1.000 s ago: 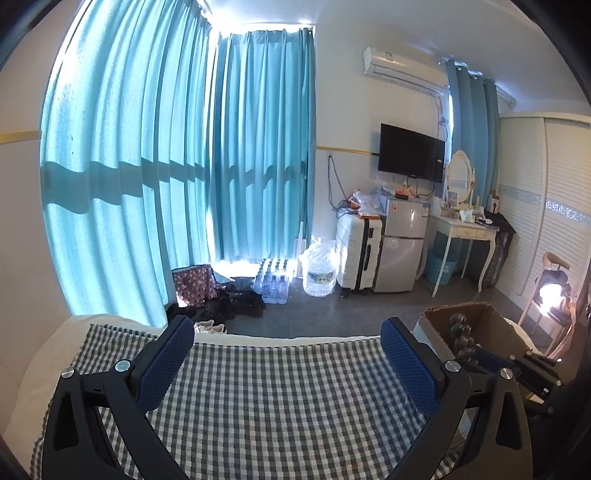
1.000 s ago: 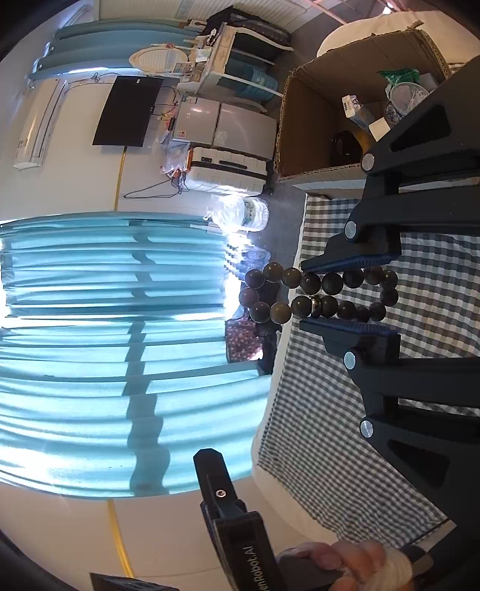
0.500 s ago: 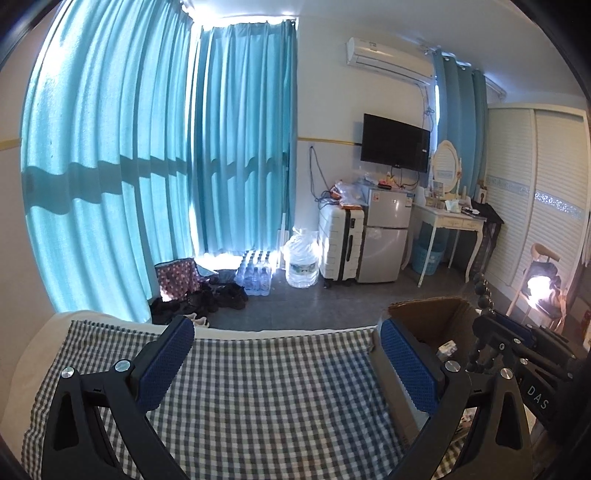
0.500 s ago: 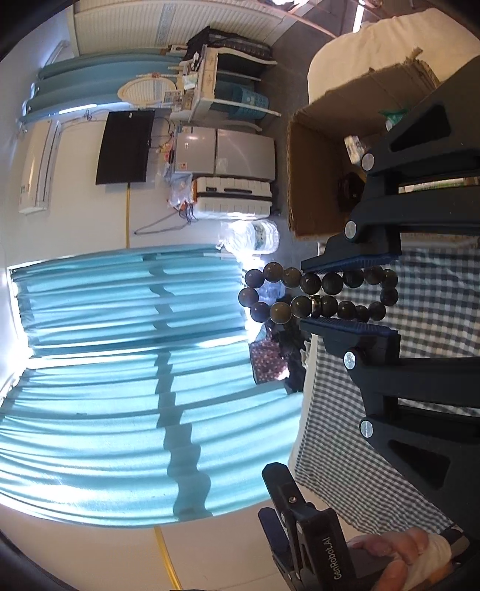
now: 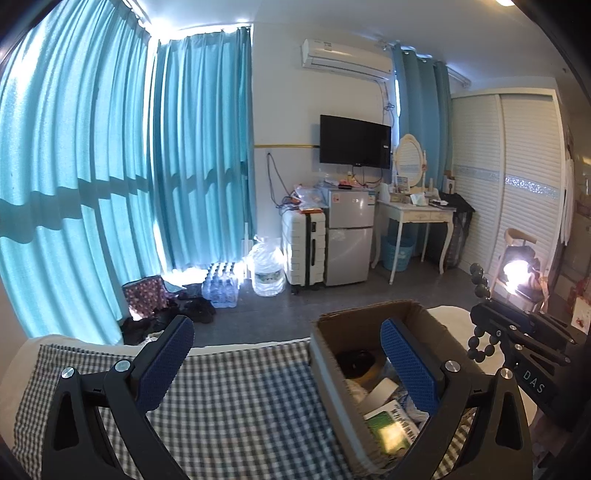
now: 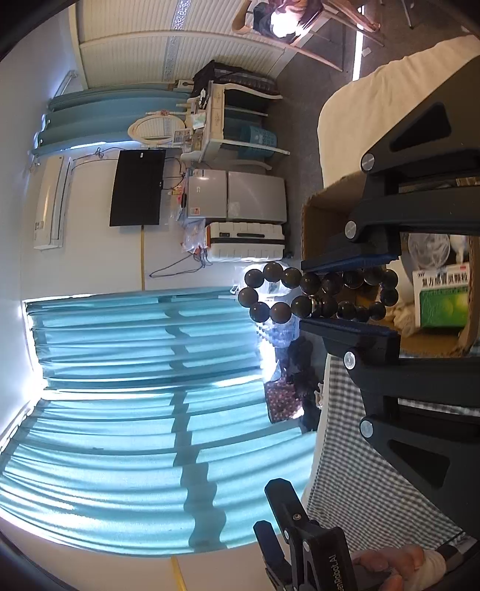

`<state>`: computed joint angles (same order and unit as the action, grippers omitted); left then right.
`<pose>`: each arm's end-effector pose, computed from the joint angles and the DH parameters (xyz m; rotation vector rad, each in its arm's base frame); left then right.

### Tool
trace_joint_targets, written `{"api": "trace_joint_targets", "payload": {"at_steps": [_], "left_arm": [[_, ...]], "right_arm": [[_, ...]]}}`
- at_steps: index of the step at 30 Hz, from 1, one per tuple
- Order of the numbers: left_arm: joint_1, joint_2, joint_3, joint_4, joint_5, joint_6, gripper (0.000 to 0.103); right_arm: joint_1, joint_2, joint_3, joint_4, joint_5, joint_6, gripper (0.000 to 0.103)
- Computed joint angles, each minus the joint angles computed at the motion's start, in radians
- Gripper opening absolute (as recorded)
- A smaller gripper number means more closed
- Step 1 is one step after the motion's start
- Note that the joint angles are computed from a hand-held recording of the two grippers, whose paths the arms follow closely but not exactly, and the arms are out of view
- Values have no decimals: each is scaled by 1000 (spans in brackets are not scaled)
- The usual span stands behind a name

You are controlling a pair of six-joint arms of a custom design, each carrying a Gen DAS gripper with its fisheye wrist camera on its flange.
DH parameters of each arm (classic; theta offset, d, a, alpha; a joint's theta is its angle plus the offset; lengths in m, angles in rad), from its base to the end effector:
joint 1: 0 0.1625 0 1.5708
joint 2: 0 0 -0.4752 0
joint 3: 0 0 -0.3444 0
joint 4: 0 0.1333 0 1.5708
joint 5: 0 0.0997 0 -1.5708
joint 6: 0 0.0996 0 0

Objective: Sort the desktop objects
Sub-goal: 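Lift the bracelet with the right gripper and carry it over the box, then lower the bracelet into the box and open the right gripper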

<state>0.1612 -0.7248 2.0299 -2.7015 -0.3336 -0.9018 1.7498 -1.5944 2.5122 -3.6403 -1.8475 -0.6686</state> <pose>-0.4952 -0.3109 0.0958 0.6716 2.0538 -1.3287 0.1625 -0.3020 0.4161 0.7465 -2.1536 1.3533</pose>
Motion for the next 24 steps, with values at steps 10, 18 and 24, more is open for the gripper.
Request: {"api": "trace_joint_targets", "payload": {"at_steps": [10,18,24], "left_arm": [[43,124,-81,-196,-48,181,103],[99,189,-121,-278,-92,237,103],[154,237,-147,-330,-136,297,103]], "right_arm": [[-146,-39,-28,82,73,-18,24],[-231,37,-42,98,94,-14,24],[-253,95,-76,124,79,-15,24]]}}
